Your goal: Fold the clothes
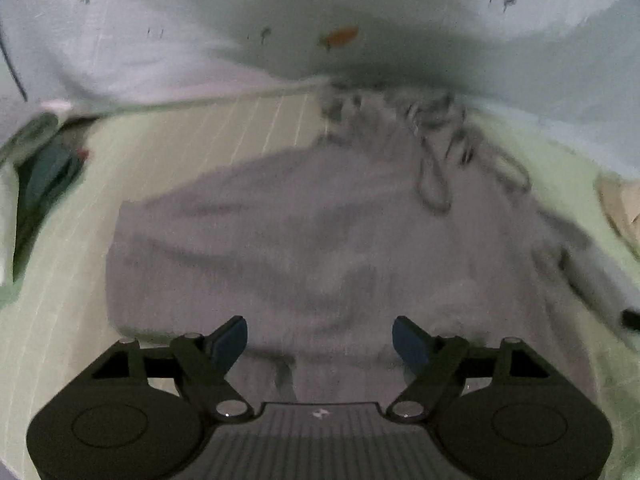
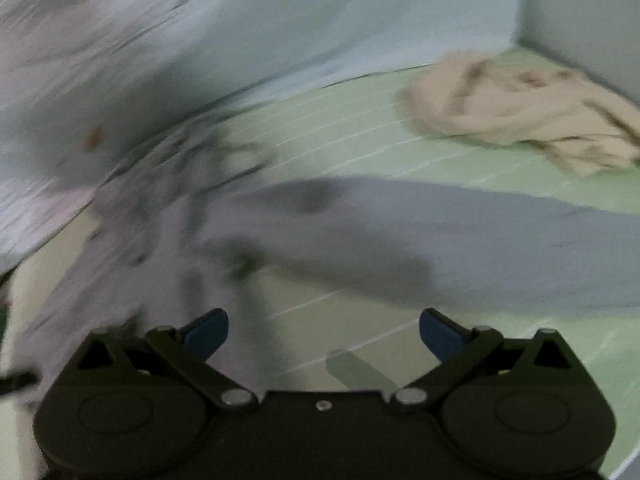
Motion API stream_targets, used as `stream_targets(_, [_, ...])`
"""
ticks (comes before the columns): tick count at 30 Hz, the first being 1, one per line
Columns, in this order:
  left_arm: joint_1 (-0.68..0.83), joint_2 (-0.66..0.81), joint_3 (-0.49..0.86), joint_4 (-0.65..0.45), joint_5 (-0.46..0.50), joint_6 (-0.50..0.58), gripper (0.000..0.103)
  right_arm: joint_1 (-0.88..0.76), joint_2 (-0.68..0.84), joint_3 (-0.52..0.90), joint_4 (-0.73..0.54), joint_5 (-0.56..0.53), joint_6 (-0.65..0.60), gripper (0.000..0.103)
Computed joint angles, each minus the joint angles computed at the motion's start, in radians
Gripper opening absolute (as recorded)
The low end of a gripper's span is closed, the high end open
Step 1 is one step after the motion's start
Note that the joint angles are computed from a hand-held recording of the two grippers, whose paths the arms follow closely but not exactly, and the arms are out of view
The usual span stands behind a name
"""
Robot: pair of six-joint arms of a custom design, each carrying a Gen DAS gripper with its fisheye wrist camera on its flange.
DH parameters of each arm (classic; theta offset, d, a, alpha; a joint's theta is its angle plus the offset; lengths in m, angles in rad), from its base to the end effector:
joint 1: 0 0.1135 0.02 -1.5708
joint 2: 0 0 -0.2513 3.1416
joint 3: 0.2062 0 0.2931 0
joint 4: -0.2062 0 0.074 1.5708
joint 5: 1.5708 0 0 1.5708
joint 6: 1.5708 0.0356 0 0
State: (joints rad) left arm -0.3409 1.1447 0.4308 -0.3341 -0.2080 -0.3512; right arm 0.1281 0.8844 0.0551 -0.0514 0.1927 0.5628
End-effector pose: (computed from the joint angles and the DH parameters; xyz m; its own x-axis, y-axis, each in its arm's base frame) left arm 0.2160 -0.0688 0.1055 -0.8458 -0.0571 -0.5304 -0.0650 0.9979 -0.0038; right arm 0.1676 0.0147 0.0528 -0.6493 0.4444 -0.6172 0.4043 0.8890 0.2148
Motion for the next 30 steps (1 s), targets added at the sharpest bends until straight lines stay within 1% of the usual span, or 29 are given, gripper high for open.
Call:
stream_targets(2, [-0.034,-0.002,-0.014,-0.04,-0.025,-0.053,0.08,-0.182,0.002,-0.023,0.037,-0.031,-0.126,0.103])
stream_targets(3, [-0.058,-0.003,-0.02,-0.062,-0.046,-0.083,0.08,-0.276,0.035,-0.026,0.081,-0.048,-0.191,0.103])
stream_targets(6, [-0.124,0.053,-0.01,-0.077,-0.094,-0.168,0.08,-0.55,0.098,-0.025,0.208,-0.083,-0.413,0.103])
stream_targets(8, [-0.162,0.086,-0.003,-0.084,-0.111,-0.222,0.081,-0.743,0.21,-0.003,0.327,-0.144,-0.548,0.103])
stream_targets(10, [-0.2,0.129,0.005,-0.075,-0.125,-0.272,0.082,-0.922,0.363,0.047,0.436,-0.224,-0.657,0.103])
stream_targets(12, [-0.252,0.2,0.026,-0.059,-0.168,-0.311,0.083,-1.08,0.505,0.1,0.517,-0.319,-0.756,0.103])
stream_targets(15, [-0.325,0.288,0.062,-0.058,-0.24,-0.371,0.088,-1.242,0.67,0.189,0.548,-0.421,-0.872,0.103])
stream_targets(17, [-0.348,0.313,0.074,-0.061,-0.265,-0.4,0.088,-1.311,0.749,0.249,0.524,-0.47,-0.922,0.103])
stream_targets(20, [-0.347,0.333,0.084,-0.062,-0.27,-0.442,0.091,-1.369,0.816,0.286,0.52,-0.538,-0.97,0.103])
stream_targets(21, [-0.344,0.332,0.083,-0.063,-0.267,-0.458,0.092,-1.373,0.815,0.283,0.517,-0.546,-0.982,0.103])
stream_targets(22, [-0.341,0.332,0.081,-0.065,-0.264,-0.474,0.092,-1.37,0.806,0.273,0.513,-0.548,-0.992,0.098])
stream_targets(23, [-0.341,0.331,0.081,-0.069,-0.262,-0.487,0.092,-1.378,0.787,0.265,0.498,-0.564,-1.009,0.086])
stream_targets(24, [-0.343,0.332,0.083,-0.076,-0.263,-0.497,0.092,-1.381,0.754,0.251,0.478,-0.578,-1.03,0.077])
stream_targets(25, [-0.348,0.336,0.087,-0.08,-0.268,-0.503,0.092,-1.379,0.714,0.233,0.457,-0.588,-1.052,0.049])
stream_targets(26, [-0.353,0.343,0.091,-0.082,-0.275,-0.507,0.093,-1.376,0.676,0.22,0.427,-0.594,-1.078,0.023])
stream_targets(27, [-0.359,0.351,0.096,-0.085,-0.282,-0.512,0.094,-1.375,0.648,0.217,0.39,-0.602,-1.107,0.017])
stream_targets(28, [-0.364,0.359,0.1,-0.088,-0.289,-0.518,0.094,-1.372,0.631,0.212,0.381,-0.602,-1.126,0.014])
stream_targets(30, [-0.361,0.357,0.097,-0.086,-0.285,-0.52,0.095,-1.368,0.648,0.186,0.497,-0.536,-1.15,0.011])
